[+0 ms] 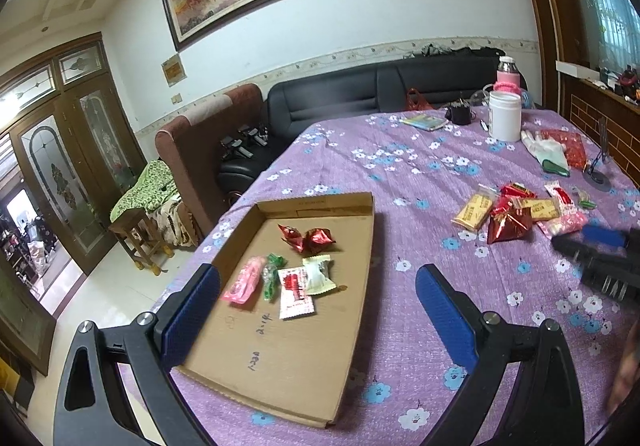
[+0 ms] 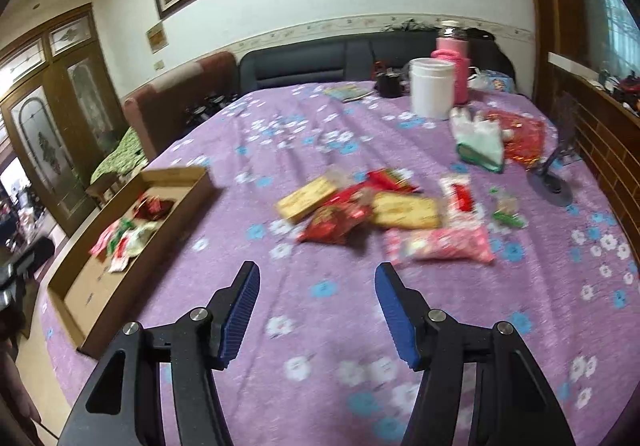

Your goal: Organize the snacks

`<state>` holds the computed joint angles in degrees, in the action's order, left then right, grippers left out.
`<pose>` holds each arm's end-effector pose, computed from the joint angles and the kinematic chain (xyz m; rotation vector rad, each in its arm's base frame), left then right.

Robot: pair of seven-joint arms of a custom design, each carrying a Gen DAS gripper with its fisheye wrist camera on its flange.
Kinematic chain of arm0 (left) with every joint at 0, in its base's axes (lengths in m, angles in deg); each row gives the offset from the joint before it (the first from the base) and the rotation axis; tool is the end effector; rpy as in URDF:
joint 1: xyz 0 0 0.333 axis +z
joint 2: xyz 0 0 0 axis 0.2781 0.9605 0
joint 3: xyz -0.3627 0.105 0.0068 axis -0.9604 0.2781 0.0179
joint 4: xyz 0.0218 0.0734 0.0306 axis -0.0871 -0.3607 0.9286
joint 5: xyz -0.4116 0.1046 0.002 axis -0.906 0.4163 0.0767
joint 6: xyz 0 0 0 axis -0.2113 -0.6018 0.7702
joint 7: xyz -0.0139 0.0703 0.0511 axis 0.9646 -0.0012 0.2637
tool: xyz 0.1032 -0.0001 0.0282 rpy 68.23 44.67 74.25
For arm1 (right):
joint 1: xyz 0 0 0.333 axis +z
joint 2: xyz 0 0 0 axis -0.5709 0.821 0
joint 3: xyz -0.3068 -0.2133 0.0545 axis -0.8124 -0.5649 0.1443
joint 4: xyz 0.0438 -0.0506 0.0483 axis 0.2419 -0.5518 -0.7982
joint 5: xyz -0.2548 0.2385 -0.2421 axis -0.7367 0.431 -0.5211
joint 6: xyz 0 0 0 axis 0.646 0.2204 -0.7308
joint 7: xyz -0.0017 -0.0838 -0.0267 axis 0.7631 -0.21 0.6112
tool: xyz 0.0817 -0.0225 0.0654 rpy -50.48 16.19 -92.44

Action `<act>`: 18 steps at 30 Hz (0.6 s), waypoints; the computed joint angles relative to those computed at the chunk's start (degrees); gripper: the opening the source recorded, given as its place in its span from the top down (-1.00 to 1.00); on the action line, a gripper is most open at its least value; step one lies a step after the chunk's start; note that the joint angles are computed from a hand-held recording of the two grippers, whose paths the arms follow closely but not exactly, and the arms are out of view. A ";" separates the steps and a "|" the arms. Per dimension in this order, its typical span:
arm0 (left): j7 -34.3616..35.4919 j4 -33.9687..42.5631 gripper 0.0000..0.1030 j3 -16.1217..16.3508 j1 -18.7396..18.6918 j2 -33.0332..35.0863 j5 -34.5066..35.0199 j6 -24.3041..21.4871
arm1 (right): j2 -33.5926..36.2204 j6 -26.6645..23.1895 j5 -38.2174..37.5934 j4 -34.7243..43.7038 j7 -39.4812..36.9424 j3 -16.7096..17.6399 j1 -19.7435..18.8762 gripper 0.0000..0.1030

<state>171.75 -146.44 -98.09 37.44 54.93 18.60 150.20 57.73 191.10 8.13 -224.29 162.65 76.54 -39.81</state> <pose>0.4006 -0.0880 0.5330 -1.4005 1.7086 -0.6635 0.3961 0.1995 0.4877 -1.5392 1.7608 -0.6385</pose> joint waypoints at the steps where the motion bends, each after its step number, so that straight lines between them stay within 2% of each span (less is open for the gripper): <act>1: 0.26 0.33 -0.91 0.36 -0.51 0.68 0.05 -0.31 | -0.12 -0.10 -0.04 0.10 -0.30 -0.56 -0.37 -0.25; 3: 1.38 1.18 -0.91 2.74 -3.38 2.87 -0.03 -1.40 | -0.22 -0.73 -0.22 0.55 -0.63 -1.49 -1.81 -0.29; 5: 1.84 1.71 -0.91 3.71 -4.67 4.45 0.06 -1.37 | 0.13 -0.43 0.00 0.86 -0.52 -3.02 -2.94 -0.33; 6: 1.84 1.85 -0.91 3.67 -4.75 4.82 0.17 -1.34 | 0.82 0.09 0.97 1.02 -1.05 -4.97 -2.56 -0.34; 8: 2.31 2.57 -0.91 4.07 -5.68 6.33 0.43 -1.75 | 2.46 0.76 3.60 1.48 -2.77 -8.52 -0.88 -0.34; 11: 2.43 3.47 -0.91 3.59 -5.90 8.03 1.34 -2.20 | 5.90 0.79 8.92 2.83 -7.78 -14.48 4.00 -0.33; 12: 2.81 3.79 -0.91 4.32 -6.91 8.72 1.44 -2.51 | 6.88 0.26 10.19 3.39 -8.91 -15.11 4.67 -0.33; 14: 4.18 4.50 -0.91 7.05 -10.14 10.26 1.16 -3.16 | 8.38 0.94 10.87 3.84 -9.37 -14.66 3.95 -0.33; 17: 7.38 5.53 -0.91 12.79 -16.80 12.39 -0.72 -3.81 | 9.30 1.20 6.18 4.21 -5.10 -9.15 -2.82 -0.33; 18: 8.93 5.87 -0.91 15.21 -19.70 13.06 -1.97 -3.88 | 9.73 0.55 6.08 4.18 -5.18 -9.23 -2.95 -0.33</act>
